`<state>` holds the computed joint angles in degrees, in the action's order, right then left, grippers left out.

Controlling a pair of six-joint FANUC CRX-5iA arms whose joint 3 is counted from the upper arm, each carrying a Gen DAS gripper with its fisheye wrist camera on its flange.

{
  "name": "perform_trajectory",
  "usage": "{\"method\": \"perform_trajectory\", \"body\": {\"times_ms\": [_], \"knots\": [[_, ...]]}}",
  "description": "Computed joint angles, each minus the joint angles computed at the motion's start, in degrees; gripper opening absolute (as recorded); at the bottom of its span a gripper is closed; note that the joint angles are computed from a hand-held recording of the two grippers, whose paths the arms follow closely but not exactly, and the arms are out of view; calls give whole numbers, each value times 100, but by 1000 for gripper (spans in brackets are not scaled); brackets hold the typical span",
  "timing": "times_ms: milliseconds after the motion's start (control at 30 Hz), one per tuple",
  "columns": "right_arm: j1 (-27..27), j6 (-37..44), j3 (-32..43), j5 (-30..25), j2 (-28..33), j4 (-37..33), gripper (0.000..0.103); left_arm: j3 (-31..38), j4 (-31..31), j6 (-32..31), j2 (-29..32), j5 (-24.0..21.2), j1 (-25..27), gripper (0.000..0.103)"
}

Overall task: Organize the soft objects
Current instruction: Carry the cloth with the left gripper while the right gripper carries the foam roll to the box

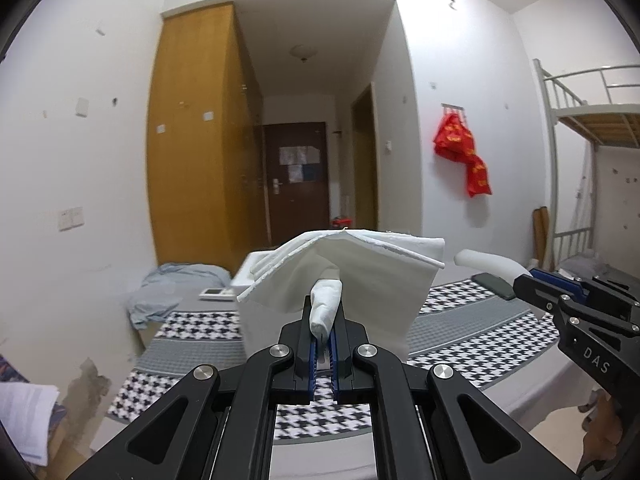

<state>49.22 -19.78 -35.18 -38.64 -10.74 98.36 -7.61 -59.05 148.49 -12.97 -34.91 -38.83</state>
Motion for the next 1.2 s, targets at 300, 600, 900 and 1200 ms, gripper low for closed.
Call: {"method": "perform_trajectory", "body": {"times_ms": [300,600,900,1200], "knots": [[-320,-386,140,697,168,666,20,-101,-546,565,-197,-682,-95,5],[-420,-235,366,981,404,598,20,-80,-498,599,-180,-715,-3,5],[-497,-2,610,1114,606,428,20,38,-4,133,18,-291,375,5],[-580,342,906,1210,794,128,20,303,504,-326,286,53,806,5]]}}
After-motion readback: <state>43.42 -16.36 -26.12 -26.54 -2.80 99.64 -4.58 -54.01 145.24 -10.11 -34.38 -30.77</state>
